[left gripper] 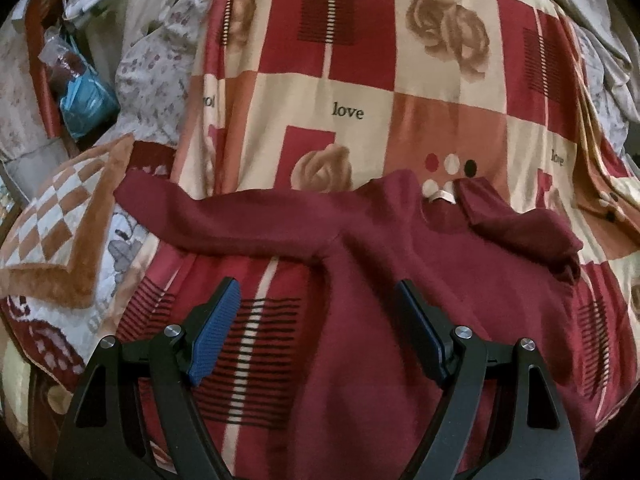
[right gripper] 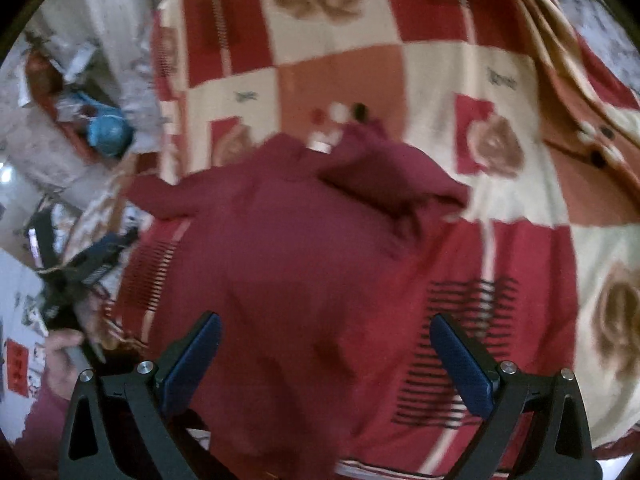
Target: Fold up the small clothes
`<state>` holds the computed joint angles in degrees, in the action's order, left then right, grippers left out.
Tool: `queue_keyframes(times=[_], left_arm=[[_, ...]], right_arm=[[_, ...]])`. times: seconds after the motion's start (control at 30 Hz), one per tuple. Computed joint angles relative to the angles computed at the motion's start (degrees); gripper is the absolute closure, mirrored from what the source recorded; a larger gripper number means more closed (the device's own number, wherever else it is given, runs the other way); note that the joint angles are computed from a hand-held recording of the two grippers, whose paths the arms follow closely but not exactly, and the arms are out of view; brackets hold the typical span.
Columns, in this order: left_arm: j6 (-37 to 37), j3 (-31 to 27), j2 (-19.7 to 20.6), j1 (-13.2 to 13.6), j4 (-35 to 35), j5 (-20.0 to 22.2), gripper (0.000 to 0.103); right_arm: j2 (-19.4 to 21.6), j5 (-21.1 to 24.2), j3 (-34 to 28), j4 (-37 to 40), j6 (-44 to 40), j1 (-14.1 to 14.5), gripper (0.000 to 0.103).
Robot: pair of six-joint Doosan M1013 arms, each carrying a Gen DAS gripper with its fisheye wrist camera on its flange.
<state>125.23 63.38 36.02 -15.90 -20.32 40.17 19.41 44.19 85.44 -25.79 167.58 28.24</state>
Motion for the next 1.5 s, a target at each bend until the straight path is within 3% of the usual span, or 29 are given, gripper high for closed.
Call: queue_keyframes(times=[0.2,0.3,0.4,1.03,1.27,1.5], left_arm=[[-0.1,0.0,-0.2,-0.6,-0.6,0.5,0.023],[-0.3,-0.3,0.0,-0.8,-0.8,0.9,0.023],[-1.0,-0.7,0.3,-0.9,-0.7,1.6,0.023],[-4.4,-3.0,3.4,-1.6,2.8,0.7,0.023],[-5.8,-5.0,4.8,-1.3,2.9,2.5,0.023],[-13.3,-11.2,8.8,0.1,7.7,5.3,0.023]], right_arm=[[4.9,8.4,-7.8,-6.6,0.5,1.0,0.000],[7.9,14.9,-12.1,-10.5,1.8,1.5,0.000],[9.7,17.1,-14.4,-12.2,2.3,1.6,0.000],[16.3,20.6,-21.4,-10.3,-0.8,0.1,0.000],[17.3,20.1,-22.2,-9.1,-2.1,-0.3,0.000],[17.9,16.7,-22.2,-6.4,-3.4,-1.0,0.000]])
